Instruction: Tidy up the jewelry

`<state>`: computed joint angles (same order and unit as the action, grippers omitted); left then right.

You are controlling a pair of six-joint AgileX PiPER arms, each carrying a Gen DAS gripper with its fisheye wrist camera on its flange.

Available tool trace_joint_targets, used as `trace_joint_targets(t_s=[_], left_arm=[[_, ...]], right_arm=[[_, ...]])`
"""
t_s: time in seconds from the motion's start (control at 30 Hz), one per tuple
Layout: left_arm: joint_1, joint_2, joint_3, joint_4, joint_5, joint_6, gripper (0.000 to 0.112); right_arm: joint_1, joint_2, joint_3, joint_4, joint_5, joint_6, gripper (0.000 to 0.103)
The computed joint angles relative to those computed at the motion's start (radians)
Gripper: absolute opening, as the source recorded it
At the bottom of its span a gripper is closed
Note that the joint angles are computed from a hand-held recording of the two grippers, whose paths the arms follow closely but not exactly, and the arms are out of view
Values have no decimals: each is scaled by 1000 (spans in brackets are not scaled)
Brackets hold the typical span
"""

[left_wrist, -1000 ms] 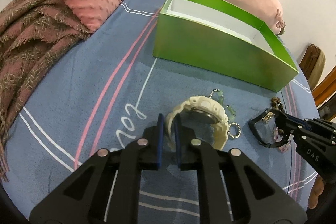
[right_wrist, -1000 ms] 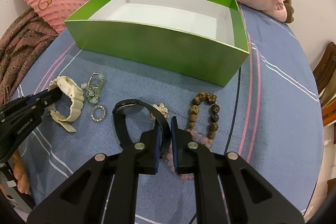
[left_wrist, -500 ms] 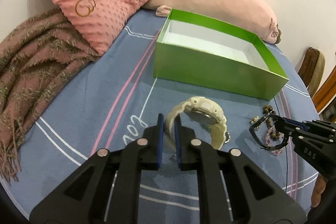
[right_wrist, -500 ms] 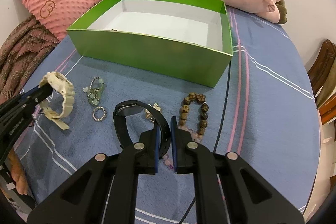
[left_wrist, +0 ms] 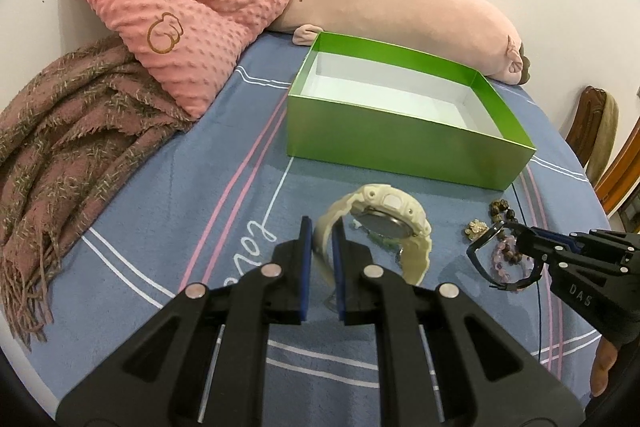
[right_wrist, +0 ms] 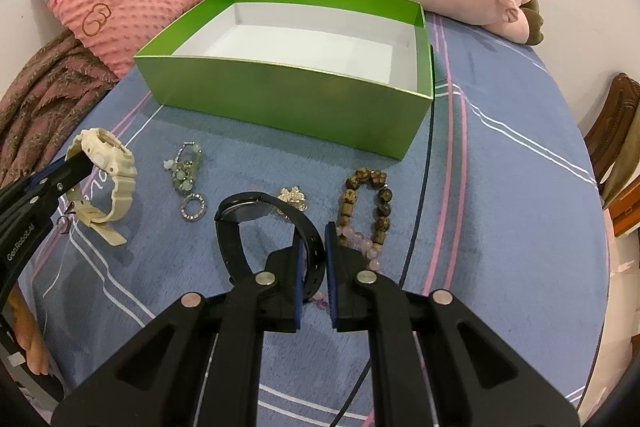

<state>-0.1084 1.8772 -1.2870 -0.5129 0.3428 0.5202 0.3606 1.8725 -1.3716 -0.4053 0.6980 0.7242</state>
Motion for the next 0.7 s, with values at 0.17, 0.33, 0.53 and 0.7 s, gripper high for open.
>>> trace_joint_targets(t_s=[0.17,0.33,0.53,0.7], left_arm=[[-3,-2,5,8,-2,-10,10],[-6,1,6,14,-3,-12,10],[3,11,-10,-1,14,24,10],[44,38,-144,69,123,-18,10]], right_arm=[[5,-3,6,-1,-3,4,10],[6,-1,7,3,-4,-1,10],[9,4,5,5,-5,2,10],[15,-28,7,-31,-11,42,10]])
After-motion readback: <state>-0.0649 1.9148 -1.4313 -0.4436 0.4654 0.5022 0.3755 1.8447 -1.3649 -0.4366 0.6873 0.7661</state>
